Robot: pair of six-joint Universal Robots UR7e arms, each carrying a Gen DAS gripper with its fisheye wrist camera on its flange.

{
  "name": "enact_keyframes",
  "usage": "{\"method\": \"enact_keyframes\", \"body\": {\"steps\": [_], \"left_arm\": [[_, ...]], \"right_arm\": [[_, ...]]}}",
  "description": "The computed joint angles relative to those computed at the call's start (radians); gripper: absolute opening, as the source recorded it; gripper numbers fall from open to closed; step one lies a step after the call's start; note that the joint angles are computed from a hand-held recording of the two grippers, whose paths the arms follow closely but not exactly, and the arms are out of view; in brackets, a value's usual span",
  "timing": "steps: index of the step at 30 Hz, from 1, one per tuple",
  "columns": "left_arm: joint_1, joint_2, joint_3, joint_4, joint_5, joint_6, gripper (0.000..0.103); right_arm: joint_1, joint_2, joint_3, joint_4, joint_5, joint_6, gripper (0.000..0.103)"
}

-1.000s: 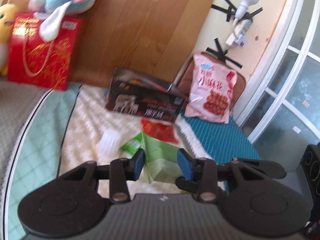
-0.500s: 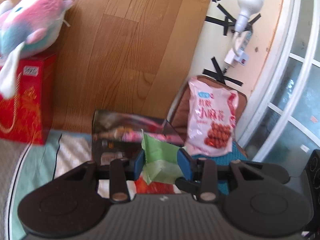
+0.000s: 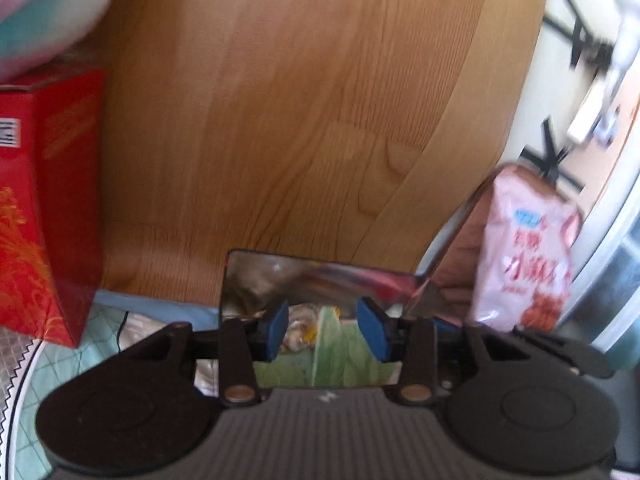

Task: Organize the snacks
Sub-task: 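Move the left gripper to the white plastic cup, then grasp the white plastic cup with the left gripper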

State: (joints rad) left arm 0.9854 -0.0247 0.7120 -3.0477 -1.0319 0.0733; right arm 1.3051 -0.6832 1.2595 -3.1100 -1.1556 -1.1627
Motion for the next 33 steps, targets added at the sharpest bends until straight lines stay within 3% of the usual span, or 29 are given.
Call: {"method": "enact_keyframes", "body": {"steps": [3, 7, 10, 13, 18, 20, 23, 29, 33], "left_arm": [[-0.008, -0.08, 0.171, -0.134, 0.004, 0.008, 0.045], [-0.017, -0.19, 0.421, -0.267, 0.009, -0.031, 0.046], [-0.022, -0.256, 0.585, -0.361, 0.033, -0.112, 0.048], [-0.025, -0.31, 0.717, -0.417, 0.058, -0.208, 0.048], [-0.03, -0.361, 0.861, -0.498, 0.078, -0.299, 0.048], [-0.032, -0.374, 0.899, -0.513, 0.075, -0.323, 0.048], [-0.038, -0.385, 0.947, -0.549, 0.072, -0.325, 0.048], [-0.037, -0.381, 0.981, -0.553, 0.012, -0.346, 0.05], [-0.041, -0.368, 0.977, -0.519, -0.039, -0.346, 0.05]], "right_arm": [[-0.019, -0.048, 0.056, 0.031, 0.03, 0.013, 0.028], [-0.03, -0.125, 0.124, 0.206, 0.023, -0.002, 0.037], [-0.027, -0.178, 0.174, 0.373, -0.006, -0.025, 0.045], [-0.013, -0.205, 0.236, 0.438, -0.027, -0.071, 0.053], [0.037, -0.174, 0.293, 0.362, -0.131, -0.13, 0.051], [0.049, -0.152, 0.302, 0.291, -0.19, -0.123, 0.033], [0.036, -0.184, 0.34, 0.277, -0.18, -0.083, 0.033], [-0.075, -0.316, 0.511, 0.247, -0.068, -0.19, 0.033], [-0.143, -0.36, 0.576, 0.231, -0.061, -0.171, 0.032]]}}
